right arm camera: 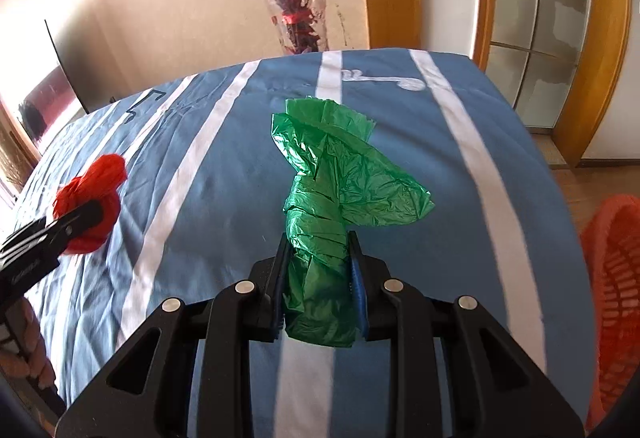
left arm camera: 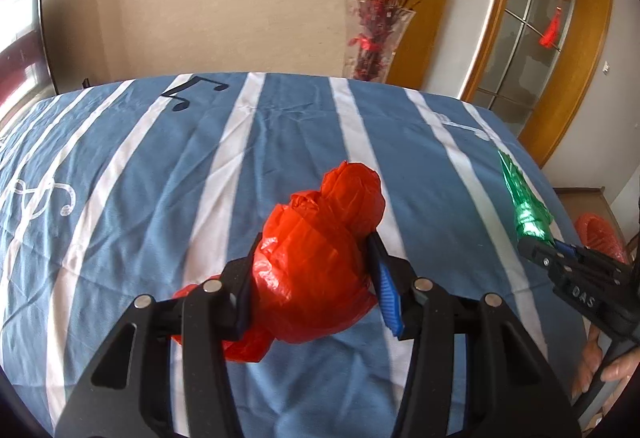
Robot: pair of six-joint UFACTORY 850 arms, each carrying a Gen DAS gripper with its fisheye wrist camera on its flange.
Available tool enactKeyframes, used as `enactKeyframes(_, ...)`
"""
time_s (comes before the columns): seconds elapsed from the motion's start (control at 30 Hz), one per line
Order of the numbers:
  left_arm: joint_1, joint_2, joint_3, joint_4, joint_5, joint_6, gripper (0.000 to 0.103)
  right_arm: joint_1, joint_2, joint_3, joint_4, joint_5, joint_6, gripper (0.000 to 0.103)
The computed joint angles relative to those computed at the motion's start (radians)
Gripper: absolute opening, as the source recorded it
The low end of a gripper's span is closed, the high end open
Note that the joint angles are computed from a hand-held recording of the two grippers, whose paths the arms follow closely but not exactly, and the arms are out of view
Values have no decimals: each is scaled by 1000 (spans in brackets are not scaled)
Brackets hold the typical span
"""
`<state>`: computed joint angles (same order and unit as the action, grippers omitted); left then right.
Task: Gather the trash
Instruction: 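Carry the red bag and green bag over the red wastebasket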
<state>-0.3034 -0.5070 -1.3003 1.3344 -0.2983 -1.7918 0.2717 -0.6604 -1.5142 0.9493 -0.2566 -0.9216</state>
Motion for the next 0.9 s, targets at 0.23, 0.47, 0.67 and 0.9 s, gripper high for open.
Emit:
enactKeyframes(0.23,-55,1,-23,0,-22,24,49,-48,110,152,282,28,-305,27)
enactKeyframes(0.47,-125,-4,-62,-6,-56,61,49,-105,199,253,542,6,-560,27)
enactKeyframes(0.67,-181,-24,-115,-20,-67,101,49,-162,263,323,711,-24,-721,27)
enactKeyframes(0.9,-239,-58,-180,-40,-68,147,49,-232,324,393,867,-54,-863,27)
